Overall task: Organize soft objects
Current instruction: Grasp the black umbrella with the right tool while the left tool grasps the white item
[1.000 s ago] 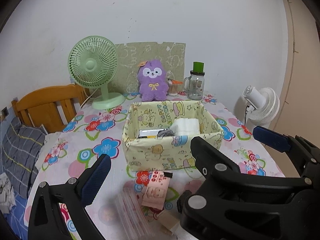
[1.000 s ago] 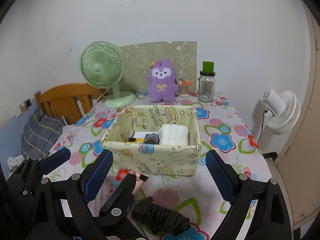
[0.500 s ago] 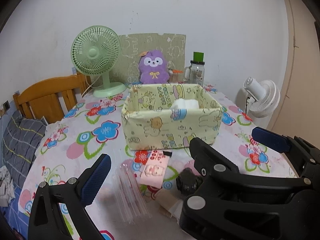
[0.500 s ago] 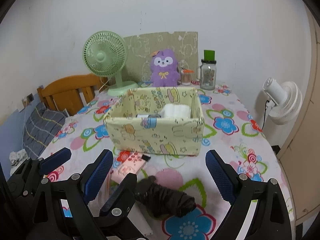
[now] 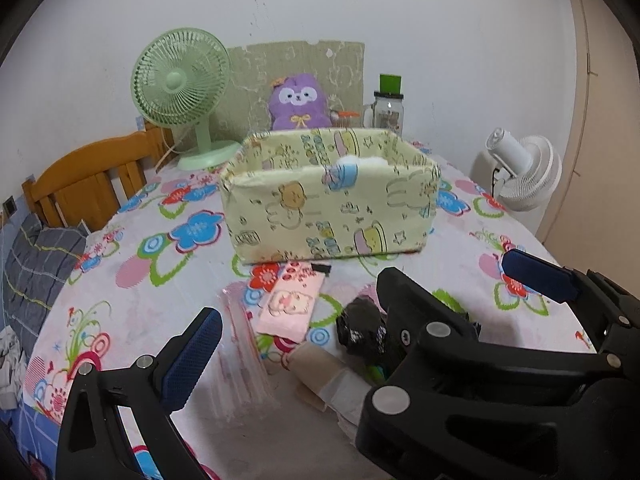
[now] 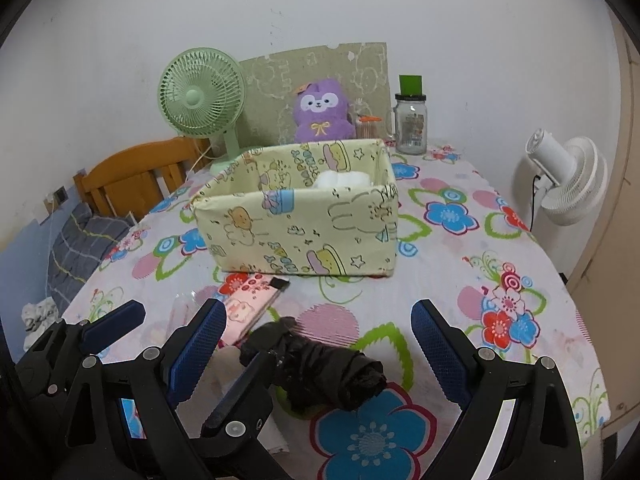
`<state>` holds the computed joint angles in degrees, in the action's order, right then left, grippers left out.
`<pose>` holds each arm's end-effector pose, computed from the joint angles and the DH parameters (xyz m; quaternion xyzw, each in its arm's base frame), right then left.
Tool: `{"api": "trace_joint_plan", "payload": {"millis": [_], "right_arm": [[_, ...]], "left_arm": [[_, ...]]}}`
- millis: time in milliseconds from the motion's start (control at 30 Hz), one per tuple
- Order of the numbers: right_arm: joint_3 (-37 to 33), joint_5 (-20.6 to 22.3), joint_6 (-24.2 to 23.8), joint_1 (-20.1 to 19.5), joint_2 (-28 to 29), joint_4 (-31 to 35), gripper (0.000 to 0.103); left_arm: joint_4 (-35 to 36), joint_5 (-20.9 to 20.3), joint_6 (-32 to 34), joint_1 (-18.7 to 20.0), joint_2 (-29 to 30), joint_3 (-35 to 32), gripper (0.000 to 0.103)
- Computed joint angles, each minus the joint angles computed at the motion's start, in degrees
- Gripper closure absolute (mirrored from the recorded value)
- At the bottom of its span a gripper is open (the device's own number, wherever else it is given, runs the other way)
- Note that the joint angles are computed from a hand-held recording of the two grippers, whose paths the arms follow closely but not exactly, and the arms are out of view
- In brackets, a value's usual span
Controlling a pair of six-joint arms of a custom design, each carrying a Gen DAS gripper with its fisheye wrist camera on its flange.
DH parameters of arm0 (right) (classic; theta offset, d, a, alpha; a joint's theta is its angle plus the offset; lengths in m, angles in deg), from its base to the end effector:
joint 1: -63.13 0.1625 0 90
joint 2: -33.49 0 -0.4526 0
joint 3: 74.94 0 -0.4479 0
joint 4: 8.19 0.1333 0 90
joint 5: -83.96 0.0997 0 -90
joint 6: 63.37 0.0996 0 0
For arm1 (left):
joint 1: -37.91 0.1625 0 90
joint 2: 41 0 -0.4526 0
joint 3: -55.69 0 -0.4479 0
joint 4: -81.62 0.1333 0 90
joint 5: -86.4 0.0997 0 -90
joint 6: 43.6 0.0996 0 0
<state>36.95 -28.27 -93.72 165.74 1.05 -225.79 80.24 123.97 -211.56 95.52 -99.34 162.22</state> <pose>0.2241 -0.5638 -0.0223 0.2549 -0.8625 0.3684 0.2356 -0.0913 -0.5402 0.1014 0.1649 0.8337 -0.3976 0.3459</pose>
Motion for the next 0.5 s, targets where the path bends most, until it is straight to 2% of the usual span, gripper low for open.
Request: {"api": "trace_joint_plan", "payload": {"millis": [300, 500], "right_arm": [[0.00, 1.02, -0.46, -2.13, 0.71, 1.79, 0.008], [-0.62, 0.26, -0.75, -2.70, 1.40, 2.97, 0.008]], "left_arm": [[3.20, 0.39, -2.97, 1.37, 3.00, -1.57, 0.001], [7.35, 3.35, -6.11, 3.08, 4.76, -3.53, 0.005]]}}
